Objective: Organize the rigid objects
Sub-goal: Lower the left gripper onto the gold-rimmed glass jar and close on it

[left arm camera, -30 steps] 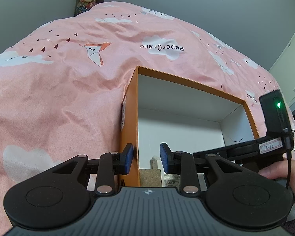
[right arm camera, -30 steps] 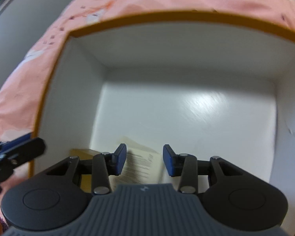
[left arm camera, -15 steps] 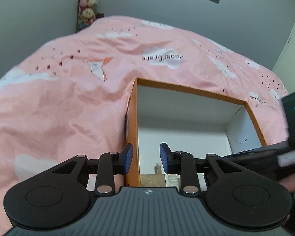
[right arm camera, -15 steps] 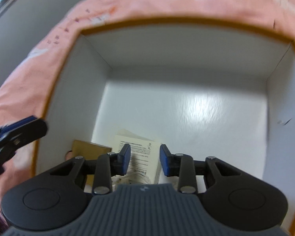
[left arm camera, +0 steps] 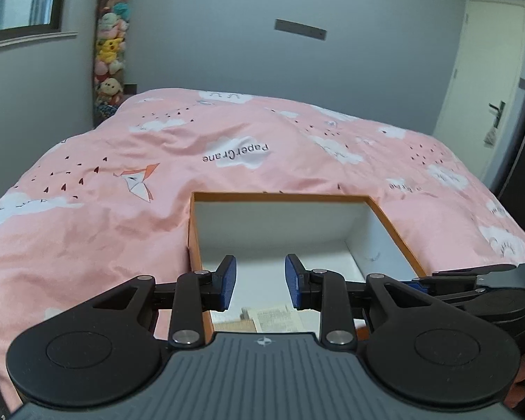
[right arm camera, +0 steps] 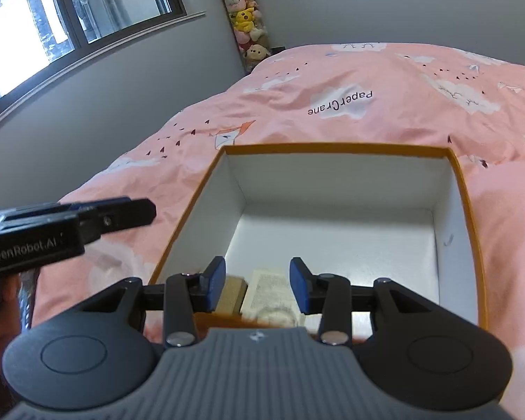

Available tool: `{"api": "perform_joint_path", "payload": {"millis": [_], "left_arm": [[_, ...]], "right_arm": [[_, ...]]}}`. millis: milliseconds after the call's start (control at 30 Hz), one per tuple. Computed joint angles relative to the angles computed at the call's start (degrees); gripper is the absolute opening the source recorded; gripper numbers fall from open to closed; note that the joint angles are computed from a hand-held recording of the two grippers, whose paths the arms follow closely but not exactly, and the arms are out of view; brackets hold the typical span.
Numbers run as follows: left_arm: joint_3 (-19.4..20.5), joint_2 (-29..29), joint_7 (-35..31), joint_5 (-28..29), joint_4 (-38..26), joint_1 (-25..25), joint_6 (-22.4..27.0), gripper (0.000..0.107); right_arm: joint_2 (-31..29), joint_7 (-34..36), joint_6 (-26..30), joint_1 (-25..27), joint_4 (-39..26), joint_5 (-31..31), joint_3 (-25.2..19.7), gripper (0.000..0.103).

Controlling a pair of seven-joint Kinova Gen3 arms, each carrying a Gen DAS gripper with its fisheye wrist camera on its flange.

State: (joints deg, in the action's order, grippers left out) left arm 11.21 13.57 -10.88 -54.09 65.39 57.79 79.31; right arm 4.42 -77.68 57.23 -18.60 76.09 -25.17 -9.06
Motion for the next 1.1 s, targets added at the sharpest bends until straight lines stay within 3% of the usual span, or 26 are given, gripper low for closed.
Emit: {"api": "perform_joint_path", "payload": {"millis": [100, 167, 233, 300, 367, 533, 600, 767, 867, 1100], "left_arm": [[-3.94, -1.09, -1.5, 5.12, 0.76, 2.31, -1.87, 0.034], [-4.21, -2.61, -1.86, 9.33, 2.44, 1.4, -4.7, 0.034], [-0.91, -3.47, -2.73, 13.99, 3.39, -2.75, -6.09, 0.04], [2.83, -3.38, -5.22, 18.65, 3.5, -7.49, -6.07, 0.053], [5.44, -2.42, -7.61, 23.31, 3.36, -11.06, -5.03, 0.053], [6.94, -3.0, -9.46, 34.18, 8.23, -16.45, -9.06, 0.053], [4.1, -2.3, -11.22, 37.99, 8.61, -15.04, -8.92, 0.053], [3.06, 1.77, -15.72, 39.29, 4.11, -12.57, -1.79, 0.052], [2.56, 2.05, -18.28, 40.86, 4.27, -12.46, -2.02, 0.052], [1.88, 1.57, -20.59, 46.24, 7.59, -15.01, -8.1, 0.06]], "right_arm": [[-1.61, -0.18, 2.88, 0.85, 1.56, -1.31, 0.55, 0.041], [-2.92, -0.43, 4.34, 1.15, 2.91, -1.3, 0.92, 0.042], [-3.89, -2.67, 5.72, 0.96, 3.99, 0.24, 1.07, 0.042], [-4.06, -4.36, 8.46, 1.56, 4.46, -0.68, 1.88, 0.042], [-3.81, -5.72, 10.62, 2.24, 4.77, -1.68, 2.48, 0.043], [-2.65, -9.95, 16.1, 4.36, 5.82, -3.44, 3.74, 0.046], [-3.28, -11.4, 16.57, 5.35, 7.18, -4.05, 4.19, 0.046], [-3.91, -14.06, 18.58, 5.64, 8.06, -0.61, 4.03, 0.047], [-3.18, -16.02, 20.59, 5.31, 7.92, 0.97, 3.71, 0.049], [-2.8, -14.46, 19.03, 5.41, 9.28, -0.63, 3.56, 0.049]]}}
